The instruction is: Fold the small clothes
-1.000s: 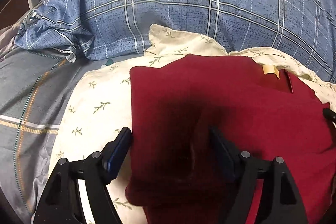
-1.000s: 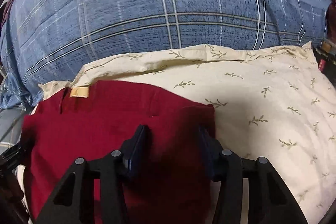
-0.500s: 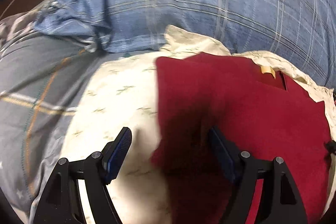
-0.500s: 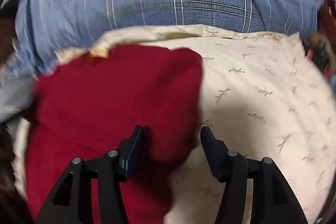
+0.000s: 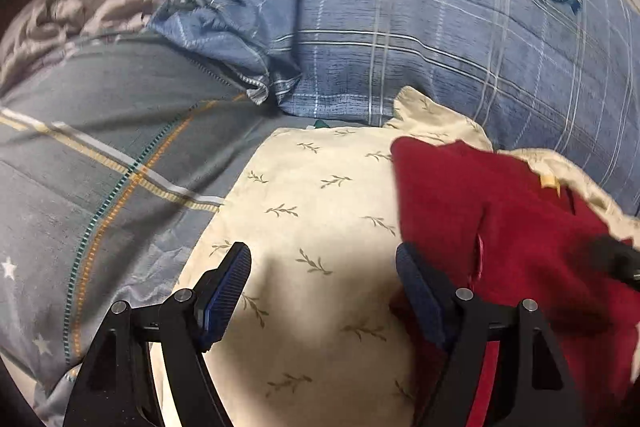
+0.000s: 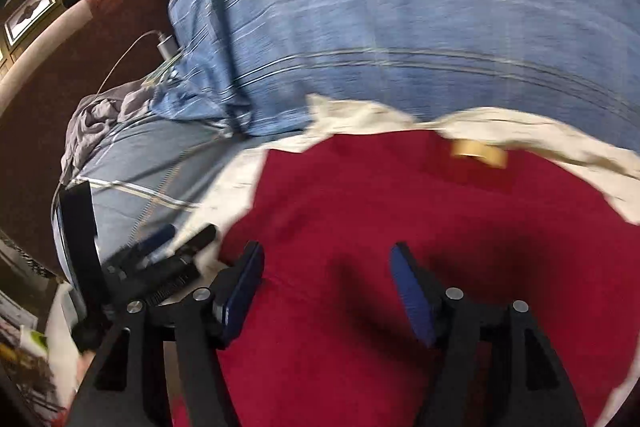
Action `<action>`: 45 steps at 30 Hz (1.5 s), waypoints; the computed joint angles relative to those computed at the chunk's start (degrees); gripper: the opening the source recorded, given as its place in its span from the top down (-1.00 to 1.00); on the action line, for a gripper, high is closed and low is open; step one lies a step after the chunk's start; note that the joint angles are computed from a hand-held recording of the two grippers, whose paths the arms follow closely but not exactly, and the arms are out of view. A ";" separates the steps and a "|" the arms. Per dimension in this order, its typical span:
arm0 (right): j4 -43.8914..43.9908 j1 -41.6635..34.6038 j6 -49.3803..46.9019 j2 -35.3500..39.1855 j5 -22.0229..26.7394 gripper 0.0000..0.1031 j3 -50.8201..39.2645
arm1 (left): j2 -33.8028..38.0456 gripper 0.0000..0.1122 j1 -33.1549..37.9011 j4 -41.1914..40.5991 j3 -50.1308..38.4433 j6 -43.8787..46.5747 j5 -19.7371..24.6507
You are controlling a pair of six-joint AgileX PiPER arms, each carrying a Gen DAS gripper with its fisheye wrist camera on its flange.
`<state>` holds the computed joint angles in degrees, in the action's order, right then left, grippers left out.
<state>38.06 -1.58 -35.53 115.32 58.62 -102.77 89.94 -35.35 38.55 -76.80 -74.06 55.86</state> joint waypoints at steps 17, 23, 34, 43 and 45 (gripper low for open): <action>10.63 0.71 4.35 9.76 4.79 0.63 -8.07 | -5.30 -0.33 6.73 -4.19 3.21 -0.61 -4.32; 10.10 0.64 0.56 6.67 6.45 0.11 -3.33 | -2.84 -0.33 5.33 -3.90 0.85 1.44 -1.80; -0.98 -11.68 -6.80 -8.32 -11.71 0.06 14.24 | -2.33 -0.33 3.80 -2.28 0.28 1.17 -0.55; -13.51 -20.85 3.48 -1.76 -14.77 0.13 10.01 | 0.13 -0.33 1.59 -1.53 -2.14 3.09 1.65; -11.62 -22.57 0.65 -1.32 -14.46 0.13 9.70 | 0.81 -0.33 1.28 -1.52 -2.64 3.54 1.92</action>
